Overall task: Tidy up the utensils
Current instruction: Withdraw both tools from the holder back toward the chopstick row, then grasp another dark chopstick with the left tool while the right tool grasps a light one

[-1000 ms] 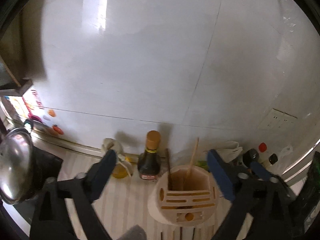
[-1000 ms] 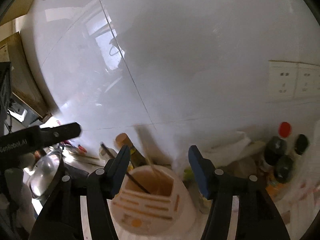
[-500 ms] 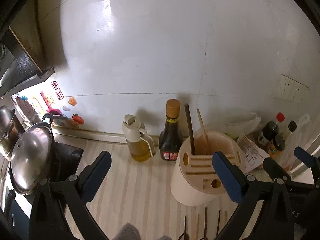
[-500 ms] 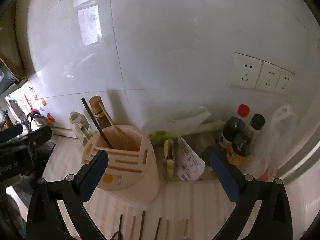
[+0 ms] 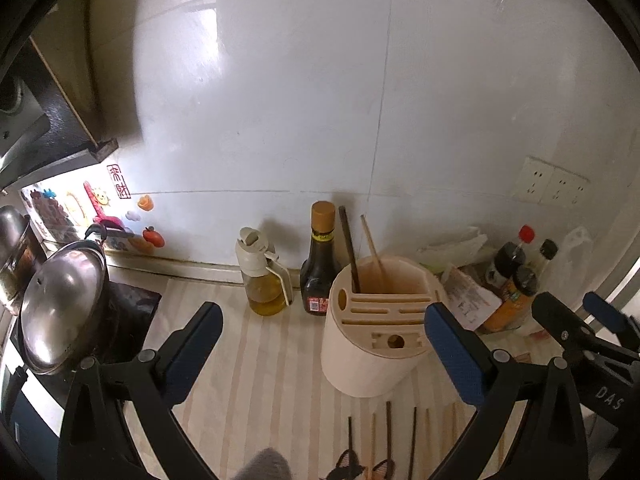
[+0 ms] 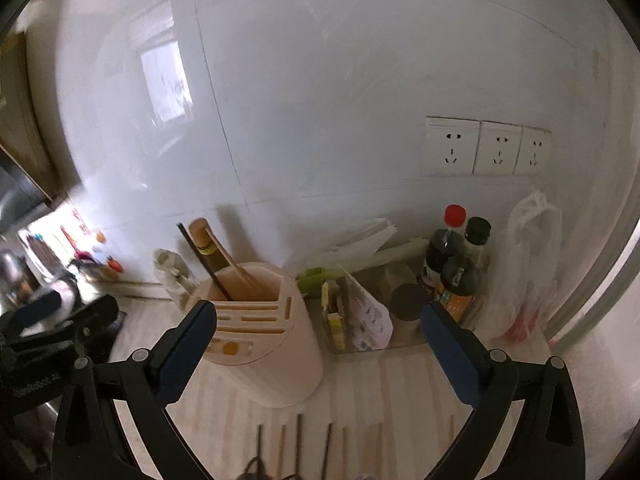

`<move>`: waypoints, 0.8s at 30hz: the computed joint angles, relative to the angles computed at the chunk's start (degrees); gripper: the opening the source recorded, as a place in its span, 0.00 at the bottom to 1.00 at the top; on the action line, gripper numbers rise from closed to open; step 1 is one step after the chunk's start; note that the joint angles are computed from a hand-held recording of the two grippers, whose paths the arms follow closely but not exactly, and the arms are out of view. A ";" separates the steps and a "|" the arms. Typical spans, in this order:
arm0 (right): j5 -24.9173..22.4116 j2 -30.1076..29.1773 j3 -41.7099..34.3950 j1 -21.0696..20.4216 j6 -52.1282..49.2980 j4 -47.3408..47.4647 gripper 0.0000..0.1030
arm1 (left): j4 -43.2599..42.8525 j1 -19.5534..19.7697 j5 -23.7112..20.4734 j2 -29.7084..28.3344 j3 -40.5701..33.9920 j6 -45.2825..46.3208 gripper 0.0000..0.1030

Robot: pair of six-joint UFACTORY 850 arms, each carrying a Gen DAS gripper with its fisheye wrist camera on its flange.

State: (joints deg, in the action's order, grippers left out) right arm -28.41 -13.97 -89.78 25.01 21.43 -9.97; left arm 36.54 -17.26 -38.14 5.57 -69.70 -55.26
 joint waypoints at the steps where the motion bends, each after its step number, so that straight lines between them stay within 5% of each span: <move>1: 0.54 0.61 0.70 -0.48 -1.84 2.38 1.00 | 1.39 -0.61 -0.79 0.23 0.04 -1.29 1.00; 7: 2.11 3.92 7.05 -1.12 4.00 -3.89 1.00 | 5.04 -2.08 0.04 1.23 2.72 -4.67 1.00; 13: -3.54 3.49 11.12 -4.00 -1.24 3.33 1.00 | 1.61 -2.71 1.28 0.35 7.05 -3.17 1.00; 17: -7.15 2.06 13.51 -5.72 -5.28 7.33 0.82 | -4.44 -2.94 0.15 -2.25 9.16 1.36 1.00; 24: -13.73 -3.30 16.18 -7.57 -10.69 11.55 0.68 | -16.03 -3.25 -1.52 -8.48 11.48 10.37 0.93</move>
State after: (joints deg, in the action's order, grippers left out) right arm -42.15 -17.27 -73.60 17.44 10.75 1.58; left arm 20.51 -20.51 -39.66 -2.91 -58.21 -44.90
